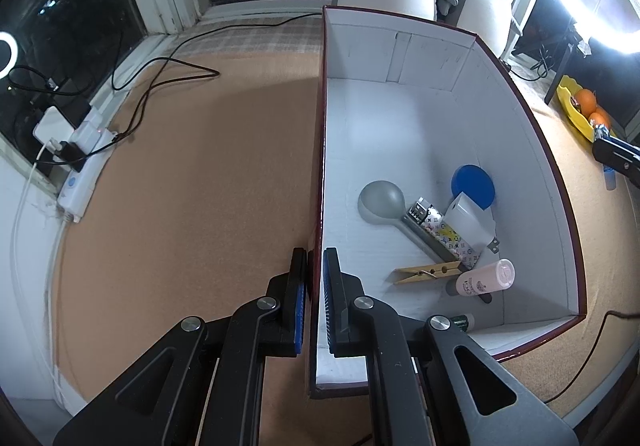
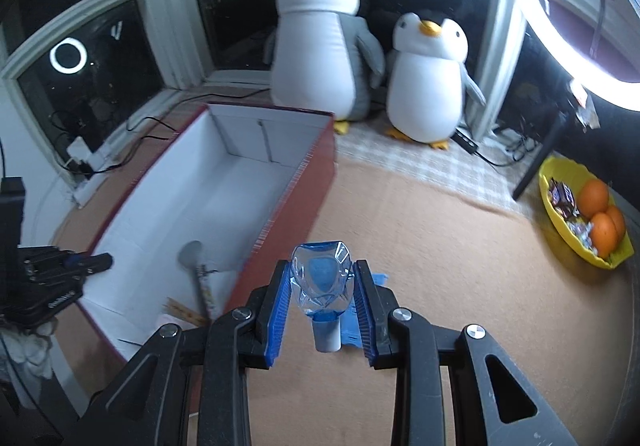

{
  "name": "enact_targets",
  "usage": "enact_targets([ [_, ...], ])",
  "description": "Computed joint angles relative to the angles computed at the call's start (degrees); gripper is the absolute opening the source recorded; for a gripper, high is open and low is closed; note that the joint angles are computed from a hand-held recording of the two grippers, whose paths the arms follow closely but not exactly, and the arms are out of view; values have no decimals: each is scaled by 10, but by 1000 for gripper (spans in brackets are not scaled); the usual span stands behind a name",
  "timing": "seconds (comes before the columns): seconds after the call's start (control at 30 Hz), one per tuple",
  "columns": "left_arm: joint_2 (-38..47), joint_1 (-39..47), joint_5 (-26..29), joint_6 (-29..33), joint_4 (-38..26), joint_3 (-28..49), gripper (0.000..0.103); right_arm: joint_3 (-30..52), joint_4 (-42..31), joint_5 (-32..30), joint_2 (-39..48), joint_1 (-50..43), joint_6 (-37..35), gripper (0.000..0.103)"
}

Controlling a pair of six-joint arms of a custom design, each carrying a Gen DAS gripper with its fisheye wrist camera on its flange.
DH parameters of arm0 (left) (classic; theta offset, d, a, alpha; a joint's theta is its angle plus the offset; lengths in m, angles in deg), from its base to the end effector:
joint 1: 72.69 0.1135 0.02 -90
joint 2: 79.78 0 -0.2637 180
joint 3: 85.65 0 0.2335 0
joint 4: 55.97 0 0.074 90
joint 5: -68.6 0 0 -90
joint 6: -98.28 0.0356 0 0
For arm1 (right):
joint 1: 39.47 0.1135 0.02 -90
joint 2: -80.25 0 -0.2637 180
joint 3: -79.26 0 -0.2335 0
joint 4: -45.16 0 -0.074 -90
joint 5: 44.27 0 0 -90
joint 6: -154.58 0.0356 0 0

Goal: Organize rigid objects
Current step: 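Grasp the blue glass bottle with the right gripper and lift it, then lower the blue bottle into the red box and open the right gripper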

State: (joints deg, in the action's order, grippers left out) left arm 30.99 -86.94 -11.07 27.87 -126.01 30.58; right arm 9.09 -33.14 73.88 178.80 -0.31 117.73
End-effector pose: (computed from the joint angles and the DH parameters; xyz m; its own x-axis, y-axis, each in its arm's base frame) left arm 0.3791 -0.1029 0.2838 -0.7185 0.5228 -0.4587 0.5919 0.8059 -0.0087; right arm 0.2660 0.1950 0.3229 -0.7594 0.2915 -0.5817 0.3230 0.9450 0.0519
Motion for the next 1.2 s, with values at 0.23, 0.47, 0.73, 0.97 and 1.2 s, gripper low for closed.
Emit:
enact_targets([
  [0.23, -2, 6, 12, 1, -1, 1, 6, 113, -23, -5, 71, 28, -19, 28],
  [0.47, -7, 12, 22, 3, 0, -3, 6, 163, -23, -21, 112, 33, -32, 28],
  [0.73, -10, 17, 33, 2, 1, -6, 6, 222, -33, -40, 159, 30, -45, 28],
  [0.97, -11, 21, 42, 2, 0, -6, 6, 239, -28, -69, 186, 16, -46, 28],
  [1.2, -12, 22, 43, 2, 0, -7, 6, 246, -26, -81, 200, 9, -45, 28],
])
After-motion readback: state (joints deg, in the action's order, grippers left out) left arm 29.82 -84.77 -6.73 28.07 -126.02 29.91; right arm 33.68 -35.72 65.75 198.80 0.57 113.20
